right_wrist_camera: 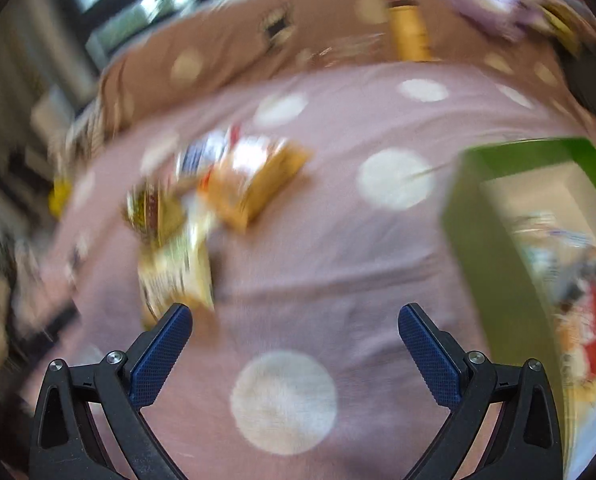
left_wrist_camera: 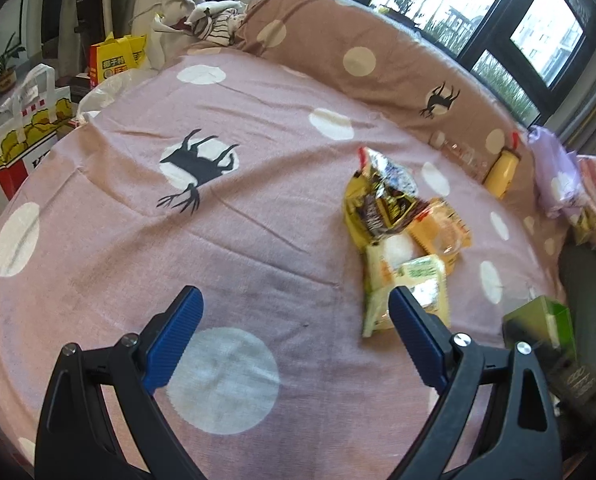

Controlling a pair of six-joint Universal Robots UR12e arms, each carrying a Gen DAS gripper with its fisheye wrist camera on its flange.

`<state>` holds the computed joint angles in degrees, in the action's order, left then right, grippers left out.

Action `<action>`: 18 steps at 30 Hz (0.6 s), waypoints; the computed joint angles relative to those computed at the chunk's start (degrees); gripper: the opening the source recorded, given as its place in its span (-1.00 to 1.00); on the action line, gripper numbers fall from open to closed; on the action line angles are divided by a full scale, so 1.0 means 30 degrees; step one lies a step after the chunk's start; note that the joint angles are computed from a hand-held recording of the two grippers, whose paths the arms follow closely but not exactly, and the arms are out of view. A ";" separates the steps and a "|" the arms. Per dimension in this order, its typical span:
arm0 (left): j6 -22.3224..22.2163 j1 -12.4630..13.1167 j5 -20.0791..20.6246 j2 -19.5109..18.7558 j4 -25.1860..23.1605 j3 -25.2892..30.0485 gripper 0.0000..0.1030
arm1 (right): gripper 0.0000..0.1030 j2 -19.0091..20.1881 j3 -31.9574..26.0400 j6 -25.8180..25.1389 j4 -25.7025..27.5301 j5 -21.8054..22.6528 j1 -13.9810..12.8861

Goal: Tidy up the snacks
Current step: 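Move the right gripper to the pile and grasp the pale green-printed bag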

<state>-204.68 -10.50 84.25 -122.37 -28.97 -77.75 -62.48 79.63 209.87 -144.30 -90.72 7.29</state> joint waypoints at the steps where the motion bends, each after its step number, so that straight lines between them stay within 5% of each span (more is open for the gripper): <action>1: 0.0057 -0.0002 -0.0161 -0.0026 0.0146 0.0035 0.83 | 0.99 -0.0119 0.0081 0.0107 -0.0556 0.0339 -0.0136; 7: 0.0847 0.0065 -0.3083 -0.0512 0.0142 0.0748 0.81 | 0.99 0.0332 0.0422 0.1811 -0.3260 0.3481 -0.0922; 9: 0.1575 -0.0136 -0.3016 -0.0734 -0.0364 0.1206 0.77 | 0.95 0.0625 0.0278 0.1693 -0.2859 0.4833 -0.1086; 12: 0.3159 -0.0368 -0.3397 -0.1191 -0.1795 0.2216 0.71 | 0.67 0.0924 -0.0333 0.0951 -0.1924 0.4369 -0.0848; 18: 0.4641 -0.0579 -0.2845 -0.1836 -0.3766 0.3576 0.64 | 0.67 0.1133 -0.0172 0.1055 -0.2906 0.6380 -0.1078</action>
<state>-190.76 -12.24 75.72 -127.88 -40.27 -67.02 -59.08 79.12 213.04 -153.02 -71.58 4.05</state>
